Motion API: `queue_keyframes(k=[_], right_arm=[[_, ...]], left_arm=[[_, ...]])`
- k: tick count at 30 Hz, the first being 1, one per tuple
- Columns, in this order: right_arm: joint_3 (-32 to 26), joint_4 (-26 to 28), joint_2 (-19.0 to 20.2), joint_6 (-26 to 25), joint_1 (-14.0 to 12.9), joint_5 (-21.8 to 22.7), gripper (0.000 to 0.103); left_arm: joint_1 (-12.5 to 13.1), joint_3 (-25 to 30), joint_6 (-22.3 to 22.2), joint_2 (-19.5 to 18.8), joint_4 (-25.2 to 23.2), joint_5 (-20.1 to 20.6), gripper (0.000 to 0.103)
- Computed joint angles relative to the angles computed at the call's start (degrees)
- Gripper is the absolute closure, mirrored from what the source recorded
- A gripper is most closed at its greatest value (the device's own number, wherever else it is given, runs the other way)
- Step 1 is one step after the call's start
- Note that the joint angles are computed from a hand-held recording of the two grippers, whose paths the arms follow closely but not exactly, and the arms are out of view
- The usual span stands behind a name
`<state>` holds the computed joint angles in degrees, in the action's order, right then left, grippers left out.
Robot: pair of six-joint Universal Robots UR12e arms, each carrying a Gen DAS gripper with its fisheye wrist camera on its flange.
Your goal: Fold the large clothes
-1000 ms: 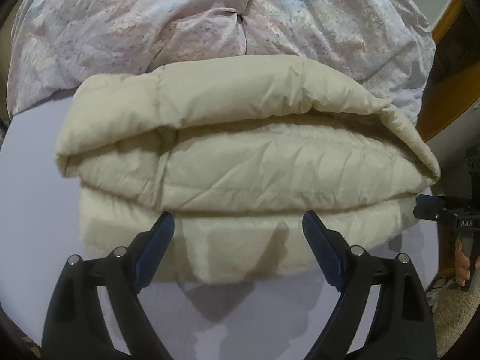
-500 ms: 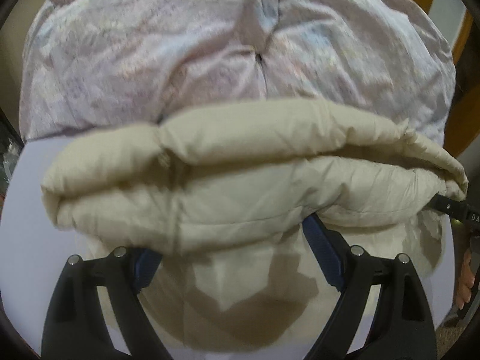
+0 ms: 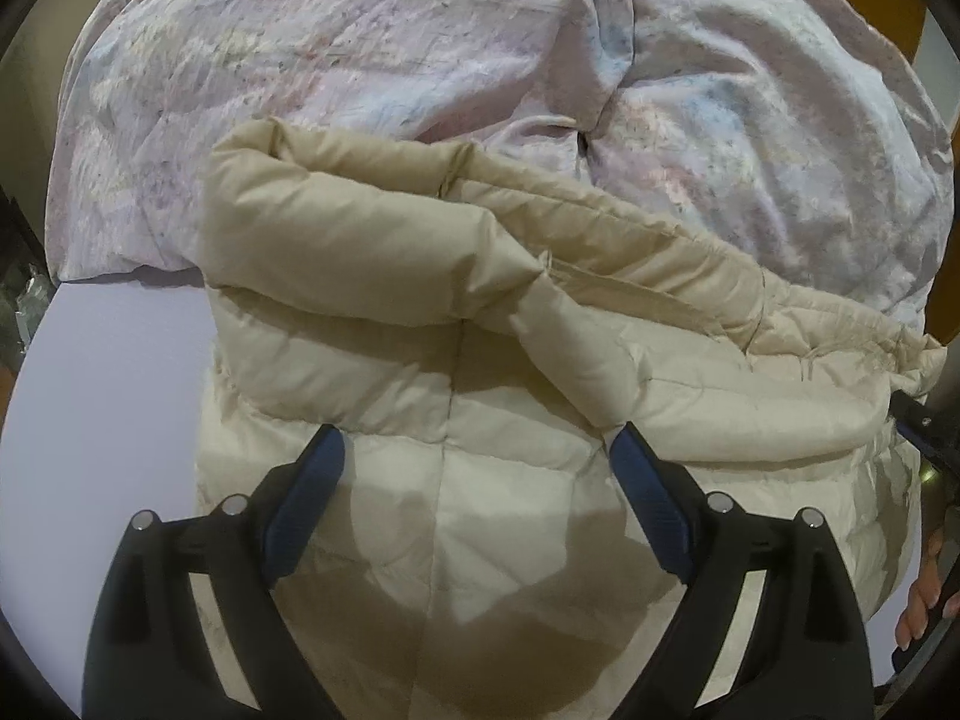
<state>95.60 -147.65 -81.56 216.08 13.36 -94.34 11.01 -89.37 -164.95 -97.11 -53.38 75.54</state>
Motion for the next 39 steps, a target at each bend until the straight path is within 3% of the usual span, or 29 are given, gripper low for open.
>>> queue_keyframes(k=[2,6,9,16,19,22,28,32,35,39], right_arm=[[0.71,-1.85,-0.4,-1.7,0.23,-0.76,0.02],[0.47,0.05,-0.16,-3.61,0.33,-1.1,0.02],[-0.79,3.74,1.11,-3.52,0.67,-2.54,0.02],[-2.9,6.72,3.73,-0.51,1.35,-5.92,0.016],[-2.85,4.6,4.0,-2.22,2.32,-8.1,0.016],[-1.52,0.6,3.18,-3.26,2.66,-8.76,0.016],[0.32,1.81,0.53,-1.31,1.02,-4.32,0.016],[1.51,0.49,-0.91,-3.38,0.42,-0.41,0.016],[-1.27,4.52,0.92,-4.67,1.14,-2.58,0.016],[-4.87,7.65,4.11,-2.24,2.43,-6.69,0.016]], left_arm=[[0.17,-0.19,-0.33,0.09,0.54,-0.55,0.012],[0.56,-0.85,-0.7,0.36,2.75,-1.67,0.009],[-0.14,-0.89,-0.86,0.04,4.26,0.96,0.004],[-1.09,-0.7,-1.52,-1.61,5.71,4.83,0.002],[-1.07,-1.21,-1.41,-1.3,6.83,4.35,0.002],[-0.2,-2.15,-0.09,-0.09,8.63,0.85,0.002],[0.13,0.07,0.12,0.14,3.09,-1.61,0.002],[0.14,-0.58,1.7,0.94,1.41,-2.09,0.002],[-0.33,-1.18,2.67,0.79,1.13,-0.46,0.002],[-2.3,-0.08,0.24,-1.24,2.92,3.83,0.002]])
